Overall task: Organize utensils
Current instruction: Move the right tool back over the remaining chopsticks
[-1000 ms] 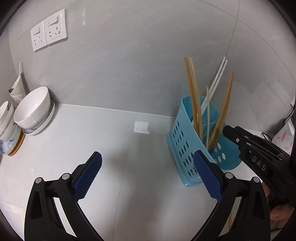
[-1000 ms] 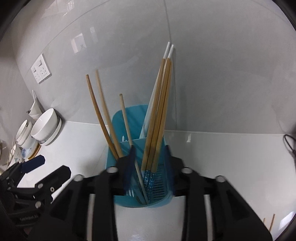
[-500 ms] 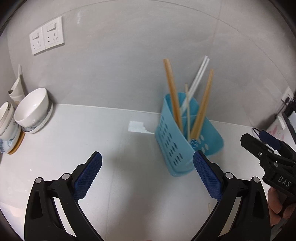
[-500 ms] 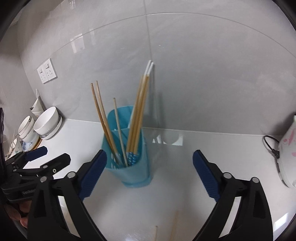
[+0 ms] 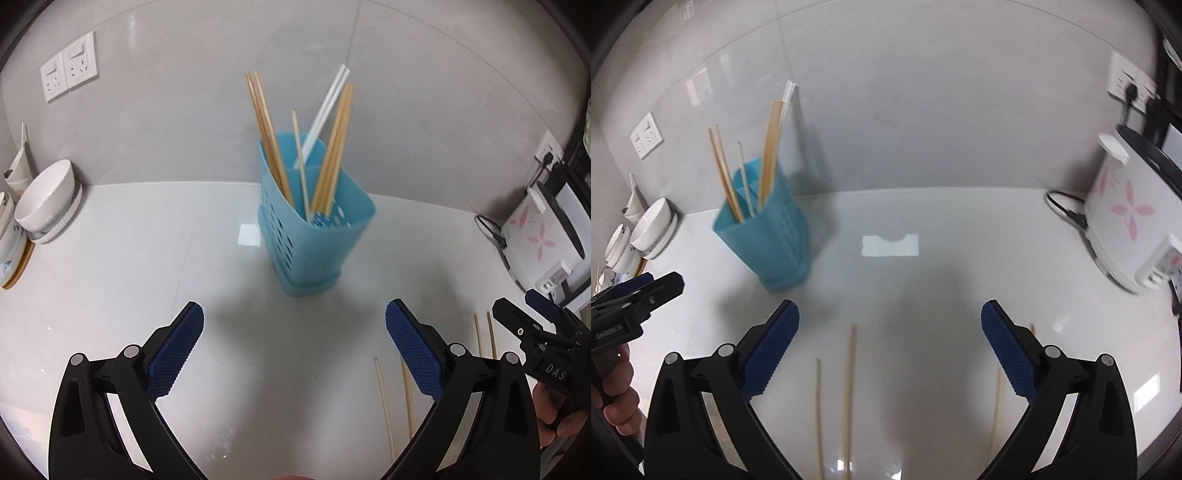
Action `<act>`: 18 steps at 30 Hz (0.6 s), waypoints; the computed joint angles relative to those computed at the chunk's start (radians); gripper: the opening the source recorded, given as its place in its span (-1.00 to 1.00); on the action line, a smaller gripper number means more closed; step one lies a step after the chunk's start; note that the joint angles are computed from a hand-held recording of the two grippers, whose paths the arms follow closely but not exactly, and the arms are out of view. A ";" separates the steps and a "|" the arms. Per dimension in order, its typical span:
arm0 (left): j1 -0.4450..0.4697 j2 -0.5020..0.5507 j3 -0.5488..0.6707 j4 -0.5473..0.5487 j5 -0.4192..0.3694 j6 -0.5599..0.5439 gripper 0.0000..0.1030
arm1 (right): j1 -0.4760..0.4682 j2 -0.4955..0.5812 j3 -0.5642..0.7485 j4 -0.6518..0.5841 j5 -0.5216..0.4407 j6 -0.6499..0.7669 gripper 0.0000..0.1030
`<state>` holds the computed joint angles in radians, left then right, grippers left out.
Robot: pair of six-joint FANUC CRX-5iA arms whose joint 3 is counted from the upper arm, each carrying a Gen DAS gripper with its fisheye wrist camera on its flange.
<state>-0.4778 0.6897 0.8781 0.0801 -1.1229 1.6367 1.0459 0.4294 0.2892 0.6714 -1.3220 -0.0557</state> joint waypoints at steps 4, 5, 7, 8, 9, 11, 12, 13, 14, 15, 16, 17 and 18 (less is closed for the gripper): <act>-0.022 0.009 -0.011 -0.006 -0.032 0.005 0.88 | 0.018 -0.055 -0.081 -0.037 -0.023 -0.049 0.84; -0.030 0.013 -0.011 -0.011 -0.043 0.009 0.88 | 0.023 -0.069 -0.102 -0.046 -0.026 -0.060 0.84; -0.043 0.021 -0.009 -0.019 -0.066 0.012 0.88 | 0.034 -0.096 -0.143 -0.063 -0.036 -0.082 0.84; -0.049 0.024 -0.013 -0.018 -0.074 0.013 0.88 | 0.040 -0.109 -0.162 -0.074 -0.045 -0.092 0.84; -0.056 0.028 -0.014 -0.018 -0.085 0.015 0.88 | 0.045 -0.121 -0.178 -0.084 -0.050 -0.101 0.84; -0.072 0.032 -0.027 -0.024 -0.106 0.017 0.88 | 0.055 -0.145 -0.210 -0.103 -0.057 -0.118 0.84; -0.078 0.032 -0.037 -0.027 -0.109 0.015 0.88 | 0.060 -0.156 -0.225 -0.113 -0.059 -0.126 0.84; -0.085 0.035 -0.044 -0.030 -0.118 0.013 0.88 | 0.062 -0.164 -0.235 -0.122 -0.057 -0.130 0.84; -0.090 0.039 -0.048 -0.033 -0.129 0.017 0.88 | 0.066 -0.174 -0.249 -0.134 -0.054 -0.134 0.84; -0.093 0.042 -0.054 -0.031 -0.141 0.025 0.88 | 0.069 -0.178 -0.256 -0.142 -0.055 -0.135 0.84; -0.095 0.044 -0.060 -0.030 -0.150 0.032 0.88 | 0.073 -0.184 -0.266 -0.157 -0.054 -0.136 0.84; -0.098 0.048 -0.061 -0.031 -0.164 0.041 0.88 | 0.075 -0.186 -0.268 -0.170 -0.054 -0.131 0.84; -0.101 0.051 -0.064 -0.033 -0.175 0.050 0.88 | 0.077 -0.187 -0.269 -0.190 -0.058 -0.123 0.84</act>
<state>-0.5783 0.7410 0.8142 0.0475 -1.2974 1.6866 1.1232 0.2421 0.0199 0.4816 -1.3805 -0.1788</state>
